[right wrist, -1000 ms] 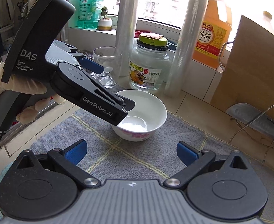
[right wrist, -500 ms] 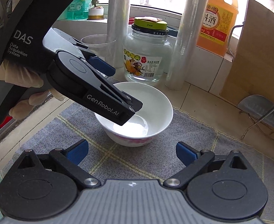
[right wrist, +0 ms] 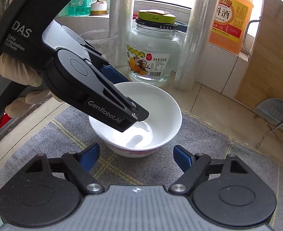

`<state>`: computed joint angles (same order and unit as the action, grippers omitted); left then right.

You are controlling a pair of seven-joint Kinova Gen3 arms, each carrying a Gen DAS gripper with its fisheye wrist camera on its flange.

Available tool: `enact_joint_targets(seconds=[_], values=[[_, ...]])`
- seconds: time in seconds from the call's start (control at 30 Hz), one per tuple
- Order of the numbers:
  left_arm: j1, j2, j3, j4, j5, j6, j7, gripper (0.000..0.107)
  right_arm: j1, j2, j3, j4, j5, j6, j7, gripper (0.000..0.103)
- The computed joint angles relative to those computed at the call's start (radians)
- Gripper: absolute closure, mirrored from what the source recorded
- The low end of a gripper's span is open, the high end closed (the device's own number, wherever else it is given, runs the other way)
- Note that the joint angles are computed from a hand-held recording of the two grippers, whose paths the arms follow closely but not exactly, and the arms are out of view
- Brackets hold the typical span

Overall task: Organize plates and bowls
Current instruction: 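Lift the pink-flower bowl with the left tool and carry it toward the white bowls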

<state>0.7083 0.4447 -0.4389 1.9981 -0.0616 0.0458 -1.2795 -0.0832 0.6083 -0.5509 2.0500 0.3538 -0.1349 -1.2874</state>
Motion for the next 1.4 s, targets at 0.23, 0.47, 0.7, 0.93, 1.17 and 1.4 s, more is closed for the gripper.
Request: enact_joint_targets(seconds=[0.23,0.47,0.7,0.93,1.17,1.4], values=[[-0.077,-0.008,0.084,-0.01,-0.016,0.007,-0.032,0.054,0.026,0.011,-0.031,-0.01,0.009,0.003,0.005,0.023],[-0.115,-0.011,0.124,-0.014,-0.018,0.011,-0.054,0.058,0.022,0.012,-0.027,-0.008,0.019,-0.009,0.008,0.023],[-0.25,-0.032,0.263,-0.02,-0.027,0.035,-0.107,0.058,0.026,0.016,-0.028,-0.008,0.031,-0.014,-0.003,0.023],[-0.449,-0.047,0.467,-0.043,-0.01,0.103,-0.2,0.058,0.008,0.012,-0.006,-0.003,0.037,-0.029,-0.01,0.023],[-0.538,-0.044,0.552,-0.055,0.045,0.125,-0.265,0.058,0.004,0.012,0.0,0.001,0.05,-0.039,-0.028,0.022],[-0.545,-0.047,0.56,-0.056,0.079,0.131,-0.296,0.058,0.002,0.008,0.003,-0.002,0.059,-0.03,-0.04,0.022]])
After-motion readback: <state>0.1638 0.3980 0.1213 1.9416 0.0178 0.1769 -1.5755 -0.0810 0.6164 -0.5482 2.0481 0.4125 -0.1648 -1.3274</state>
